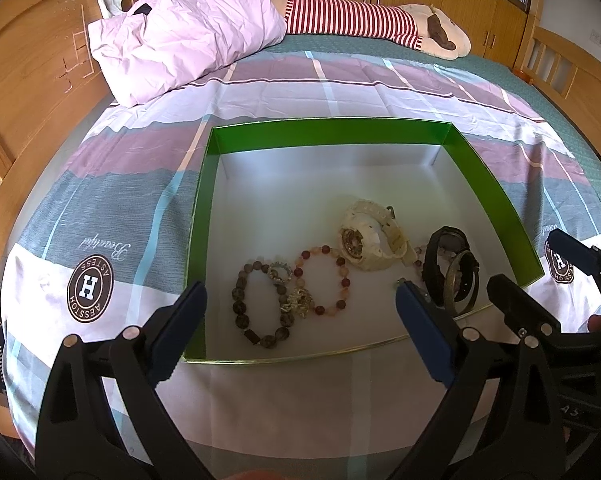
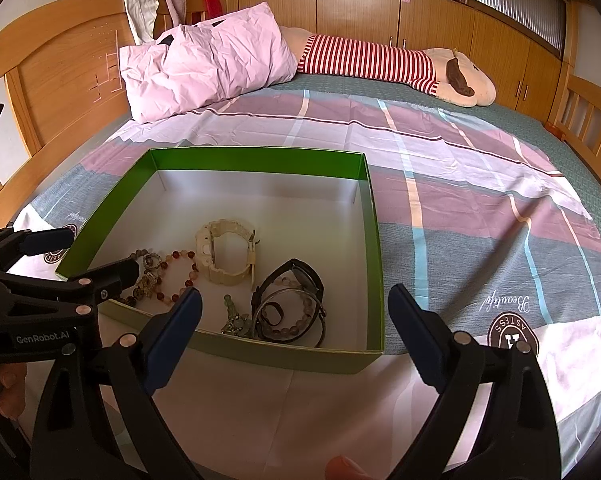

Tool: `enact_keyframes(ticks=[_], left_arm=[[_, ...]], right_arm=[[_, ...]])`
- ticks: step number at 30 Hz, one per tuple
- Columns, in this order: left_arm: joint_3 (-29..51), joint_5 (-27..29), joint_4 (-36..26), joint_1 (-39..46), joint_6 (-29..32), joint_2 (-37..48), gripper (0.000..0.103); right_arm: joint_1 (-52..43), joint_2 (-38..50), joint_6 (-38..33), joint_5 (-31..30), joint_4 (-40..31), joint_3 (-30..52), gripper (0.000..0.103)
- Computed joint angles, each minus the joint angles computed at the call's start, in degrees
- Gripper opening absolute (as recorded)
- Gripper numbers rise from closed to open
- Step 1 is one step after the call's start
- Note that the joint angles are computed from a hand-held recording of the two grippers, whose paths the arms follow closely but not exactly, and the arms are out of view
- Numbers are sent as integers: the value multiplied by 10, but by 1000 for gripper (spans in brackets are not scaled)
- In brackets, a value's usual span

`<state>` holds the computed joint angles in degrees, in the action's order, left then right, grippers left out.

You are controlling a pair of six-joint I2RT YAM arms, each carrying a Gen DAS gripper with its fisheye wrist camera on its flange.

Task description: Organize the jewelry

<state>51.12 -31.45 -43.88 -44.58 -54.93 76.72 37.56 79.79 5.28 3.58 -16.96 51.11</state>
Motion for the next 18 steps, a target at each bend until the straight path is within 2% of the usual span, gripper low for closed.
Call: enact_keyframes(ticks=[14,18], left_arm=[[2,10,-2,6,5,-3,97],[6,19,-5,11,17,-8,97]], right_arm=[[1,1,1,2,-1,2,94],[-4,-15,-2,19,8,-8,94]])
